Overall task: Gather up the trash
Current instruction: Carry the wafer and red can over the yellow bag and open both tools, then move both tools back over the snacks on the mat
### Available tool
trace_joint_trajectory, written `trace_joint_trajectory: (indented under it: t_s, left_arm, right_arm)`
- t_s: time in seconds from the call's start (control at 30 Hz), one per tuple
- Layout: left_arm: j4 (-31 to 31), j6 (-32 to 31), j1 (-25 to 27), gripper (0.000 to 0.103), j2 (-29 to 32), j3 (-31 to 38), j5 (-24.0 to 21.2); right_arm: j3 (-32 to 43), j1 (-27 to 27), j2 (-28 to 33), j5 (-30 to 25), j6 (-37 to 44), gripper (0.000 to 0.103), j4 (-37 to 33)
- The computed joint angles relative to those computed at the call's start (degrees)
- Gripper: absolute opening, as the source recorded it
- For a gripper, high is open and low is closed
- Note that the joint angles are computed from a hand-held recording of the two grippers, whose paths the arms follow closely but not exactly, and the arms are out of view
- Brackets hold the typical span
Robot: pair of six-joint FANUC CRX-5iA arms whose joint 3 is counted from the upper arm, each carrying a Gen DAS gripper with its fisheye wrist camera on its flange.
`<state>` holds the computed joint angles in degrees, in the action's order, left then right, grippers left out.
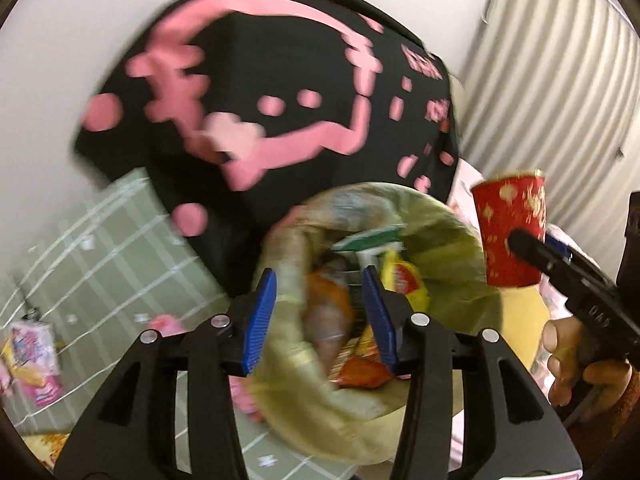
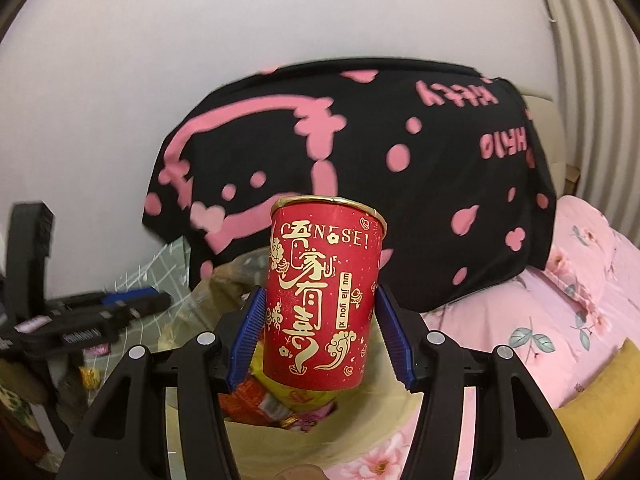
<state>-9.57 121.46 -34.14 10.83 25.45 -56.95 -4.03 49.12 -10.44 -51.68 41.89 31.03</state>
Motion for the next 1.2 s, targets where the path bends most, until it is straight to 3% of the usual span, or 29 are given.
trace_joint_trajectory:
  t_s: [0.17,0.5,0.8,1.0,1.2]
  left_arm:
    - [-1.8,4.2,1.3,0.044,-4.8,-5.8,-0.8]
    - [-0.8,6.7,4.0,0.045,-11.7,-16.1,0.3]
    - [-6.3,13.4,6.2,0.046,-19.0,-23.1,-0.9]
    - [-11.0,18.6,9.4,0.049,-26.5,-29.4,-5.2]
    - [-10.8,19.7,17.1,0.049,-35.9,-37.4,-7.6]
  right_arm:
    - [0.7,1.9,2.4,-3.3,0.2,0.053,0.6]
    - [1.5,4.0,4.3,-7.1,-2.8,0.057,3.2]
    - [4.9,6.9,7.1,-4.7,-1.5,0.057,3.7]
    - [8.8,9.4,11.1,-1.5,3.3,0.057,0.0]
    - [14.7,11.8,16.7,-0.7,10.5,0.057,-7.8]
